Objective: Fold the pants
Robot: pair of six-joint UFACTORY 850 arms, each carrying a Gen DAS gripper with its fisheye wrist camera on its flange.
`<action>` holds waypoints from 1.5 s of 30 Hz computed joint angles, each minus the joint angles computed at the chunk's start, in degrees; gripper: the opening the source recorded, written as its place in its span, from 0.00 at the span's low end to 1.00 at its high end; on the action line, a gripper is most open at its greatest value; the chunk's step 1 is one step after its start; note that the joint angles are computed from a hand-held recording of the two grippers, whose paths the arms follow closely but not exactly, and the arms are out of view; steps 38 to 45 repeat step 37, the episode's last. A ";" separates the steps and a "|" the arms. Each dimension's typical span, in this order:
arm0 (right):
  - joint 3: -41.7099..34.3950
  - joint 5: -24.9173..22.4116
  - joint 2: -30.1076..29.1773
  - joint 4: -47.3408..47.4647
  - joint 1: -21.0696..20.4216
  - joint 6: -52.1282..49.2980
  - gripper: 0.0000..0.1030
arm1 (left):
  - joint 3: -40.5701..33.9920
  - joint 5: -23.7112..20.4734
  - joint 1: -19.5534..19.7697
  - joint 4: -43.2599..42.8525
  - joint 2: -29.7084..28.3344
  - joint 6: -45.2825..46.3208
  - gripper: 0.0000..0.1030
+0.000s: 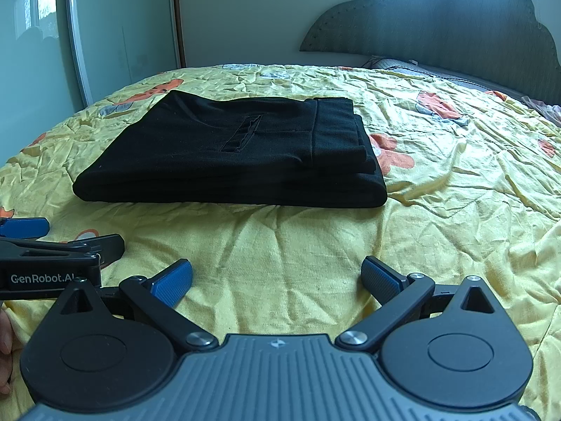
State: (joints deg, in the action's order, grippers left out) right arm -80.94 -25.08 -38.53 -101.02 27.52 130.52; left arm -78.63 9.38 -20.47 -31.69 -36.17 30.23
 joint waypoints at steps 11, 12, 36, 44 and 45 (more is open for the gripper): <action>0.01 0.00 0.01 -0.01 0.00 0.02 1.00 | -0.01 0.00 0.01 -0.02 -0.01 0.03 1.00; 0.01 0.00 0.01 -0.01 0.00 0.02 1.00 | -0.02 0.00 0.00 -0.06 -0.02 0.07 1.00; 0.02 -0.02 0.01 0.17 0.00 -0.25 1.00 | -0.01 0.01 0.01 0.35 -0.02 -0.37 1.00; 0.00 -0.01 0.00 0.20 0.01 -0.28 1.00 | 0.00 -0.03 0.04 0.89 0.00 -0.95 1.00; 0.00 -0.01 0.00 0.20 0.01 -0.28 1.00 | 0.00 -0.03 0.04 0.89 0.00 -0.95 1.00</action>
